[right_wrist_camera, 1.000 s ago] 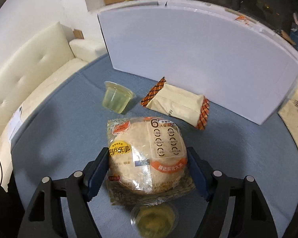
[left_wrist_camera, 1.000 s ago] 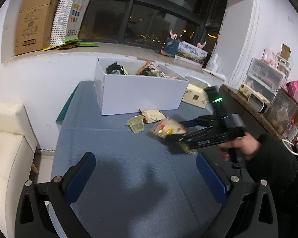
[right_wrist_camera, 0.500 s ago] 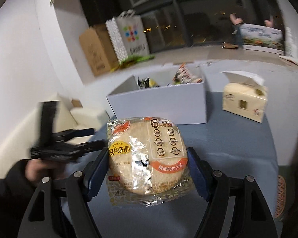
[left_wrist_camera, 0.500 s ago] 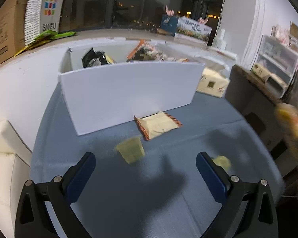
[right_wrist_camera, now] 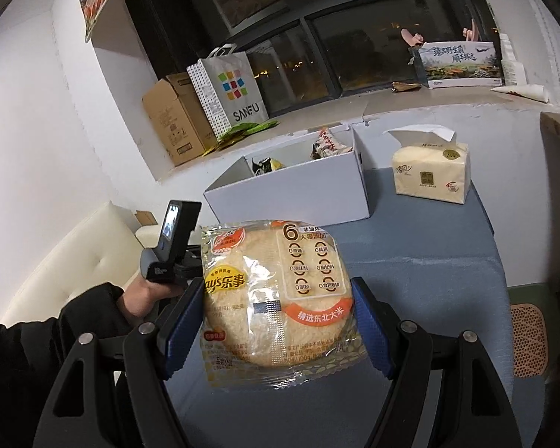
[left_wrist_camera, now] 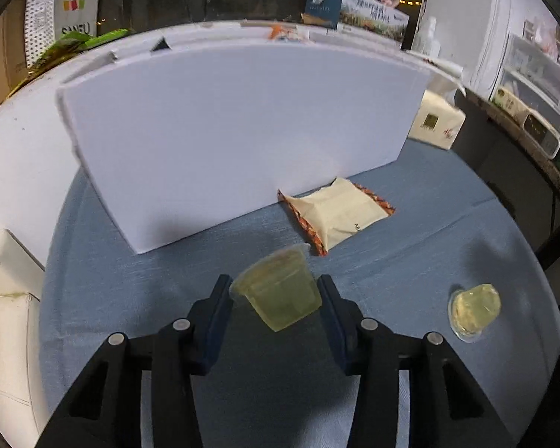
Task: Organize snacks
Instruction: 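Drop the bread pack and jelly cup into the white box with both tools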
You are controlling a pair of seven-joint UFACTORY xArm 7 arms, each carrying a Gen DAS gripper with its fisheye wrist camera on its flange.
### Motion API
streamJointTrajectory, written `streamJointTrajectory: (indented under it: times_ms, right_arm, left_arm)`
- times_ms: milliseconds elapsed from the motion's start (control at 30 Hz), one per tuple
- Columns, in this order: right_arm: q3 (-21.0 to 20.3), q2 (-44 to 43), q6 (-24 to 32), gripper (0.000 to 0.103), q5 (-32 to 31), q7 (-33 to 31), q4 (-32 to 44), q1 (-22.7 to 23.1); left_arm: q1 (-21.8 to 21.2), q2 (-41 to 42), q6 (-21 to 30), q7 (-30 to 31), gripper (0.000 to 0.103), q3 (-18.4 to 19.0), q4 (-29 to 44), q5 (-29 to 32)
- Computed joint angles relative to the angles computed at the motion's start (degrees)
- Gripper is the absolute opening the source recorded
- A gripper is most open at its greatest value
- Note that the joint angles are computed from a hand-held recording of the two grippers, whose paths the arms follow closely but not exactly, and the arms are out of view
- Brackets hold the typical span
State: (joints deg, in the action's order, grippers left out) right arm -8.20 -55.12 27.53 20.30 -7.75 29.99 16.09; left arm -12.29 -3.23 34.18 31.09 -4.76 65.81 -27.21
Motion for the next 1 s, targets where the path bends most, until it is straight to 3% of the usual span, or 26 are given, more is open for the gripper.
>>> streamJointTrajectory:
  times_ms: [300,567,767,933,1000]
  right_arm:
    - [0.48,0.80,-0.23,0.080,0.58,0.20,-0.23,1.43]
    - [0.33,5.08,-1.09,0.080,1.68,-0.40,1.71,3.79]
    - [-0.83,14.49,-2.95,0.080,3.55,-2.07,9.43,5.81]
    - [-2.29,27.19,-3.99,0.080,7.19,-3.64,23.11,6.11]
    - [-1.49,34.64,-2.79,0.080,7.34,-2.21,31.30,3.74]
  left_arm:
    - [-3.04,-14.41,2.11,9.50,0.050,5.27,-7.86,-13.04]
    - [-6.43,-24.95,2.90,11.04,0.050,9.85,-13.53,-20.23]
    - [-7.67,-20.42,2.63,12.74,0.050,12.34,-5.59,-22.69]
    - [-5.47,-8.38,2.91,12.33,0.050,11.25,9.15,-24.76]
    - [-3.91,-1.86,4.08,10.17,0.050,10.13,16.71,-23.81]
